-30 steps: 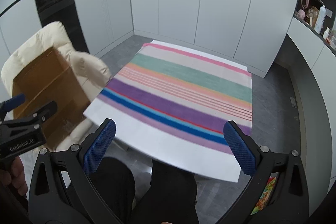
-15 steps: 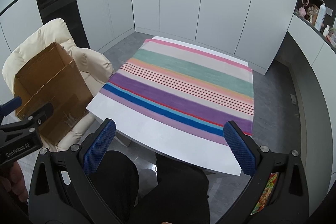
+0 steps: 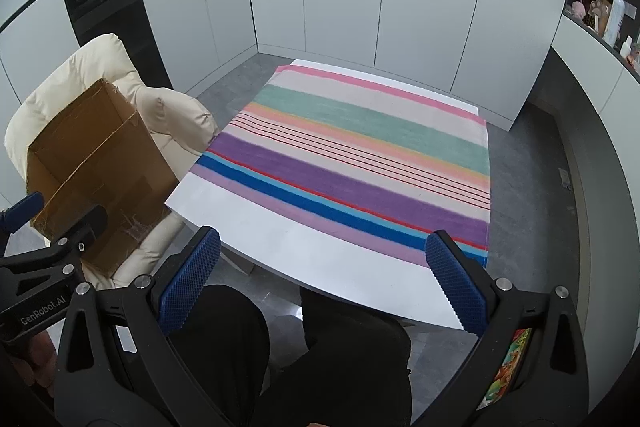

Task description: Organize objects

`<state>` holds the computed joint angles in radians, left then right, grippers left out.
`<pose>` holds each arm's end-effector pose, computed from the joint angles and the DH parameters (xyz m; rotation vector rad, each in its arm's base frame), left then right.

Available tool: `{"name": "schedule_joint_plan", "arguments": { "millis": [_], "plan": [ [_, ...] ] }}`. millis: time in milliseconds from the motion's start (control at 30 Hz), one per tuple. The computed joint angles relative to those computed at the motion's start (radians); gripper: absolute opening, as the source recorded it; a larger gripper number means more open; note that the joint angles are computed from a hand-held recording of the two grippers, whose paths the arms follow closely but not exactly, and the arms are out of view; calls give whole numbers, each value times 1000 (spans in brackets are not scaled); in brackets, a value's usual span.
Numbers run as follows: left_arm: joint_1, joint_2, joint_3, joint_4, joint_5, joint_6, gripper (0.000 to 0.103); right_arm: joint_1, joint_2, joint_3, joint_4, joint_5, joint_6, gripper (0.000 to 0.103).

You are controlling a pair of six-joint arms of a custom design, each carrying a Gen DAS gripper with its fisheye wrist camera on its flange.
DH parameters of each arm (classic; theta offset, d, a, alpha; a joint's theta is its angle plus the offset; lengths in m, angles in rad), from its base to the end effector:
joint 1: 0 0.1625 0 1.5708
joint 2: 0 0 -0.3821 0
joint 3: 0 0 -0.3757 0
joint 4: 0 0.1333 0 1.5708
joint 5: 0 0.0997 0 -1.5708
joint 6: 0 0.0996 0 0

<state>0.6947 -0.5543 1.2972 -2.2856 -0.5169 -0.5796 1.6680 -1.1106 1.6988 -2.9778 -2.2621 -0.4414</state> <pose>-0.3969 -0.6170 0.0575 0.3433 2.1765 -0.8297 0.1283 -0.5968 0.3168 0.2556 -2.2263 0.8100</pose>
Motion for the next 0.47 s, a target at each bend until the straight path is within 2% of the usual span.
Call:
{"name": "schedule_joint_plan", "arguments": {
  "millis": [167, 467],
  "plan": [
    [-4, 3, 3, -19, 13, 14, 103, -1, 2, -1, -2, -3, 2, 103],
    [-1, 3, -1, -14, -4, 19, 103, 0, 5, 2, -10, -1, -6, 103]
  ]
}}
